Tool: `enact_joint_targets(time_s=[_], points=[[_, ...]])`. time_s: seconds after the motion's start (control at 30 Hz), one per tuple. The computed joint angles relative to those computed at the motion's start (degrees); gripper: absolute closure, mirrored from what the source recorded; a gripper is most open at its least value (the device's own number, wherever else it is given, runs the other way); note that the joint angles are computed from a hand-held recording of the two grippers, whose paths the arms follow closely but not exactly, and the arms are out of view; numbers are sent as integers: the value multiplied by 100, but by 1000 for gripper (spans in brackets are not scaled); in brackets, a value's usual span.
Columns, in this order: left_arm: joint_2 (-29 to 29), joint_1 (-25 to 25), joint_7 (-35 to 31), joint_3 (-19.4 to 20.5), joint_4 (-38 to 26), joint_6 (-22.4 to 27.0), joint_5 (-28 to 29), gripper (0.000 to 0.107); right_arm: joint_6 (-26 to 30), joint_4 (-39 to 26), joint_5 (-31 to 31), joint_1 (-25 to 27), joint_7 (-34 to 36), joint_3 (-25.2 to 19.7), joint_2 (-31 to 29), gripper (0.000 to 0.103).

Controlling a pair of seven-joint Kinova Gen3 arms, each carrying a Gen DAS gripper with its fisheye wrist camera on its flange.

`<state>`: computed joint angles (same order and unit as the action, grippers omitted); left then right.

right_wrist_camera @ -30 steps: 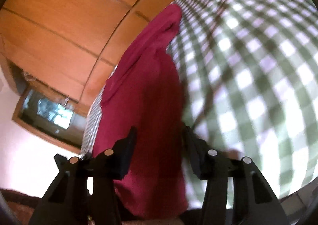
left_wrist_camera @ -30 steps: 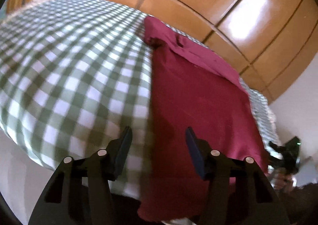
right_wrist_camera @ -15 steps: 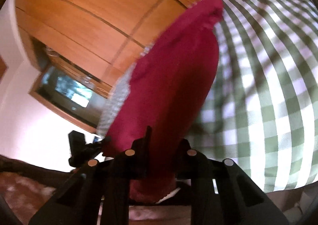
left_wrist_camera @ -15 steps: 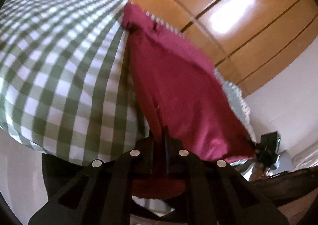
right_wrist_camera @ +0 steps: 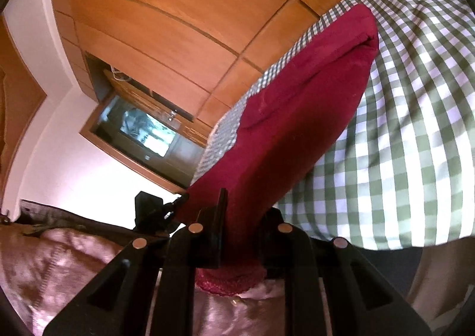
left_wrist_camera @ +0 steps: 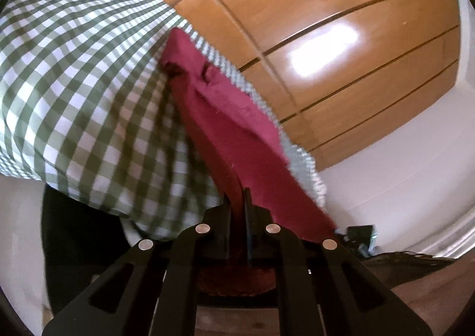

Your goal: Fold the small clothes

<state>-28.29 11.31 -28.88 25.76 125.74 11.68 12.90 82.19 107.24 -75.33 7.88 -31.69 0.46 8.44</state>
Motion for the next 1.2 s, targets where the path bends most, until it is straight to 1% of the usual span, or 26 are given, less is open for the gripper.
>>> enact_joint_targets(time_s=[0.07, 0.23, 0.43, 0.5, 0.57, 0.67, 0.73, 0.83, 0.93, 1.0, 1.03, 1.07, 1.13, 1.17, 1.2], points=[[-87, -22, 29, 53, -73, -33, 6, 102, 277, 92, -70, 149, 25, 81, -59, 88], [-278, 217, -52, -45, -265, -293, 32, 102, 994, 356, -405, 449, 208, 284, -207, 88], [-393, 464, -241, -212, -465, -650, 54, 102, 1728, 400, -975, 533, 188, 378, -287, 88], [-456, 525, -215, -253, -429, -860, 138, 102, 1988, 337, -1174, 599, 124, 352, -255, 88], [-507, 505, -152, -234, -362, -1071, 229, 102, 2063, 302, -1339, 539, 124, 360, -209, 88], [-458, 568, -144, -394, -286, -1140, 252, 102, 1876, 220, -1544, 448, 60, 294, -110, 88], [-356, 594, -169, -556, -307, -1031, 237, 102, 1664, 138, -1646, 392, 18, 244, -4, 87], [-105, 573, -215, -779, -436, -667, 213, 102, 1185, -26, -1690, 273, -187, 141, 179, 85], [250, 900, -290, -1245, -392, -805, 250, 102, 854, -178, -1772, 205, -309, 12, 436, 85], [505, 1087, -371, -1580, -472, -767, 235, 102, 587, -364, -1867, 163, -457, -82, 619, 85], [680, 1172, -463, -1778, -587, -654, 260, 102, 408, -494, -1913, 122, -569, -136, 727, 84], [787, 1185, -532, -1870, -685, -517, 264, 102, 265, -583, -1932, 107, -624, -185, 801, 84], [1046, 1021, -576, -1911, -988, -80, 175, 102, -80, -807, -1950, 61, -777, -274, 968, 84], [1214, 1057, -714, -2025, -1114, 34, 254, 102, -233, -882, -1958, 46, -842, -345, 1046, 84], [1339, 987, -760, -2034, -1217, 143, 277, 102, -417, -985, -1936, 3, -962, -379, 1121, 83]])
